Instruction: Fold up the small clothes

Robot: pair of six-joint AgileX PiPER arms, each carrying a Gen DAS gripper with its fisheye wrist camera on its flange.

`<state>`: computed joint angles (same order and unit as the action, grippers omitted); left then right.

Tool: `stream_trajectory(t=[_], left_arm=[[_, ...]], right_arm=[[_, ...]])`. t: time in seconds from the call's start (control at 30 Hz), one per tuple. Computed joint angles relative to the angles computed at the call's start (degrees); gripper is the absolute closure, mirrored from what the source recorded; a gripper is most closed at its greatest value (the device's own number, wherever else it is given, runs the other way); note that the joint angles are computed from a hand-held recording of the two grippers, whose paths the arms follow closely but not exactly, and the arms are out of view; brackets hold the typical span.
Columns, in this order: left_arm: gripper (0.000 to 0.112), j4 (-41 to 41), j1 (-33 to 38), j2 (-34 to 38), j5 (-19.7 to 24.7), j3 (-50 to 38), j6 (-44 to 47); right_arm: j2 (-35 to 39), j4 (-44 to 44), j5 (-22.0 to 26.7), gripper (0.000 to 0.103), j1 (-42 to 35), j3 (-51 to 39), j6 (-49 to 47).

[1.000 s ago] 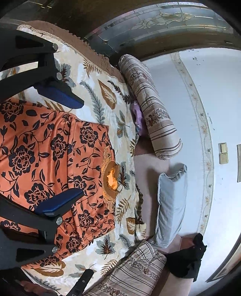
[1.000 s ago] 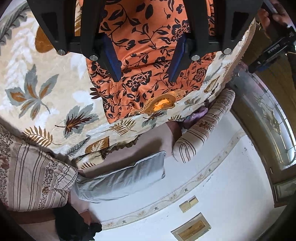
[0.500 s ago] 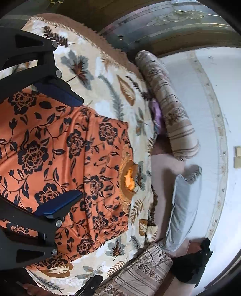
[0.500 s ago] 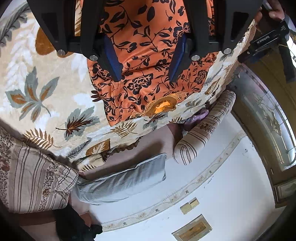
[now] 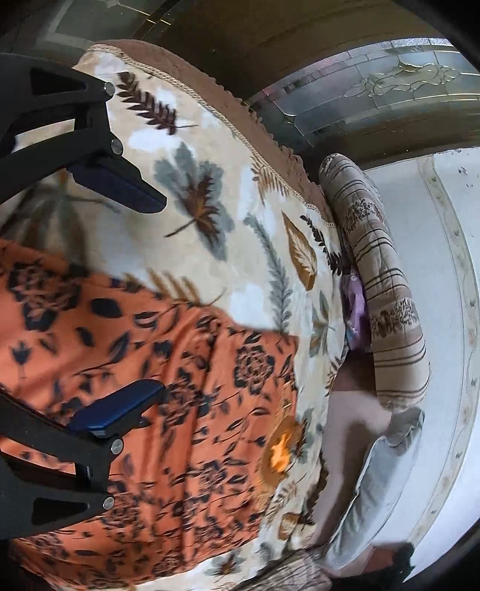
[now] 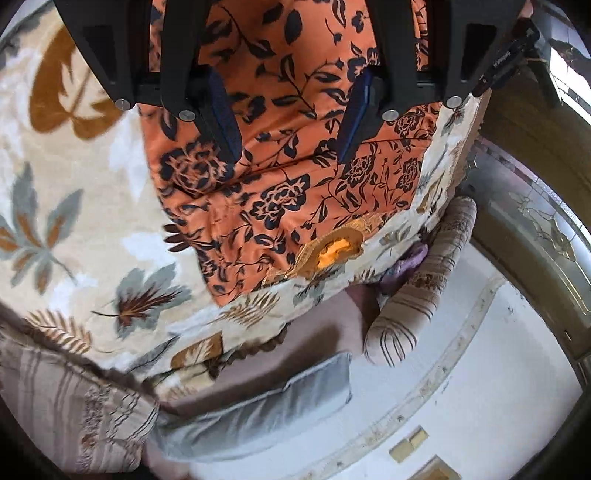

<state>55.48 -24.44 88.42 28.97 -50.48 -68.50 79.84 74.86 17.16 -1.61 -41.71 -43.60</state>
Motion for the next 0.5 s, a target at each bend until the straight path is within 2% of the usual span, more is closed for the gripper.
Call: stream_trajectory(t=[0.1, 0.17, 0.23, 0.3, 0.37, 0.43, 0.5], left_arm=[[0.021, -2.2, 2.1, 5.0, -0.9, -7.0, 4.1], [0.021, -0.9, 2.5, 10.5, 0.4, -13.2, 4.4], [0.021, -6.4, 3.7, 16.7, 1.5, -20.5, 11.2], [0.021, -14.7, 5.3, 22.6, 2.5, -27.6, 19.8], [0.021, -20.4, 6.3, 28.4, 5.2, -34.4, 25.3], [0.021, -23.8, 6.7, 34.9, 8.9, -41.9, 29.2], [0.02, -26.8, 6.9, 39.5, 11.4, -46.7, 33.4]], right_arm=[[8.2, -7.5, 4.2, 0.046, -2.3, -8.6, 5.7], [13.0, -9.0, 6.9, 0.049, -3.9, -13.5, 7.1], [17.6, -12.6, 8.6, 0.057, -4.6, -18.5, 10.8], [21.7, -20.7, 8.7, 0.059, -4.2, -23.4, 19.1], [25.3, -21.3, 10.6, 0.06, -4.9, -27.0, 21.0], [27.9, -22.2, 11.9, 0.06, -5.3, -29.8, 22.3], [31.2, -29.0, 14.1, 0.061, -5.0, -33.7, 29.1]])
